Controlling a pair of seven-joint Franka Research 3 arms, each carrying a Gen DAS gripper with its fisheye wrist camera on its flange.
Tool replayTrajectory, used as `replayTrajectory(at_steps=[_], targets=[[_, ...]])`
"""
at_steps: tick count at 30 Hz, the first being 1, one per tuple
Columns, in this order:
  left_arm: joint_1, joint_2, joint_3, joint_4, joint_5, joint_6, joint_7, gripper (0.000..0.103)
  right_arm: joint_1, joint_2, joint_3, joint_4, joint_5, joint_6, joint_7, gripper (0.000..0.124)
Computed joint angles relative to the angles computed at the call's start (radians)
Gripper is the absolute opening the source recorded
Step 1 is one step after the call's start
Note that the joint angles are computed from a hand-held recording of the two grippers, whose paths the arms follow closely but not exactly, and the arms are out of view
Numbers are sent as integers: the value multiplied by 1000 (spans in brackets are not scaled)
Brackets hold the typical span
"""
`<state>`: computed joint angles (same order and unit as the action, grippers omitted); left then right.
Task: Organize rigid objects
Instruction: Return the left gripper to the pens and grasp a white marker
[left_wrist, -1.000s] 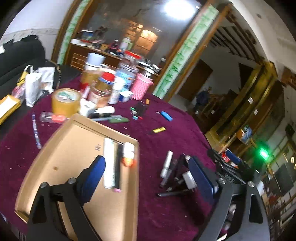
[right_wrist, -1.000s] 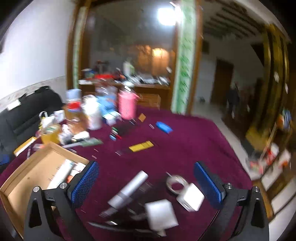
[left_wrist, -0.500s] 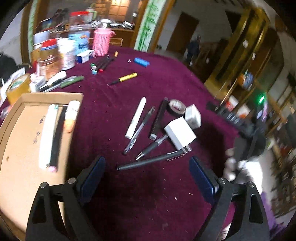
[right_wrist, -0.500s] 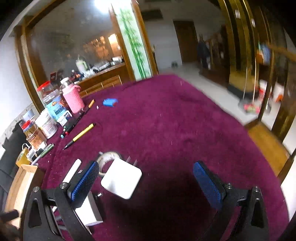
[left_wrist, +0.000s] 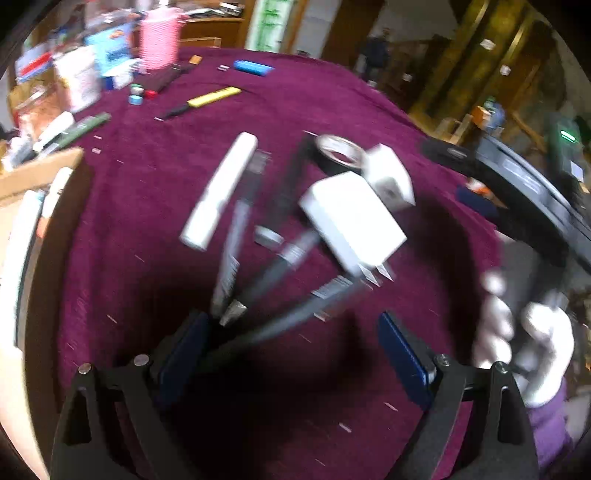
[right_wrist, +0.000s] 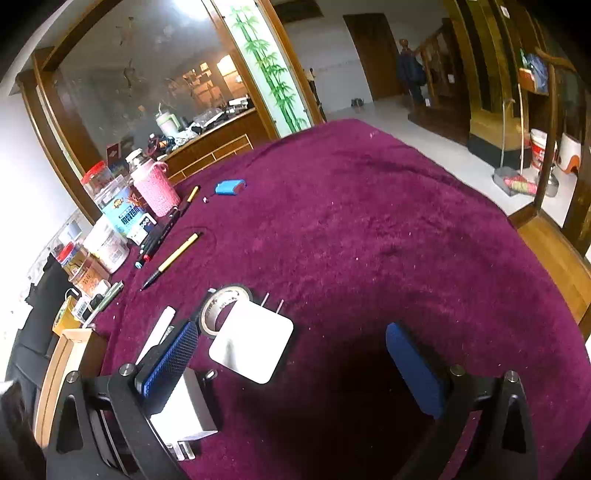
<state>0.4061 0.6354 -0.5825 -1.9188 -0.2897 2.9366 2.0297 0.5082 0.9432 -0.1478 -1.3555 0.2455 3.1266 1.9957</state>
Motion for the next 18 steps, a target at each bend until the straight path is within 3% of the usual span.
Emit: replayTrajectory(at_steps=[2,5,8,12,18], targets=[[104,14,-113,-25,-55,-39,78,91,3,0,-5,0,3,-5,7,102],[167,17,-181,-45,-130,-82,146,91,20,0,-30,-7,4,-4,27,102],[202,13,-224,-67,-206,-99,203,91,33,4,-51,-1,-4,-17,43,102],[210,3,-236,-86,-292,-71,250,91,31,10,-52,11,-19,-33,58,102],[259,-27,-285,-120,-412,61,337,91,37,1,-60,-9,-28,-9,75,102]])
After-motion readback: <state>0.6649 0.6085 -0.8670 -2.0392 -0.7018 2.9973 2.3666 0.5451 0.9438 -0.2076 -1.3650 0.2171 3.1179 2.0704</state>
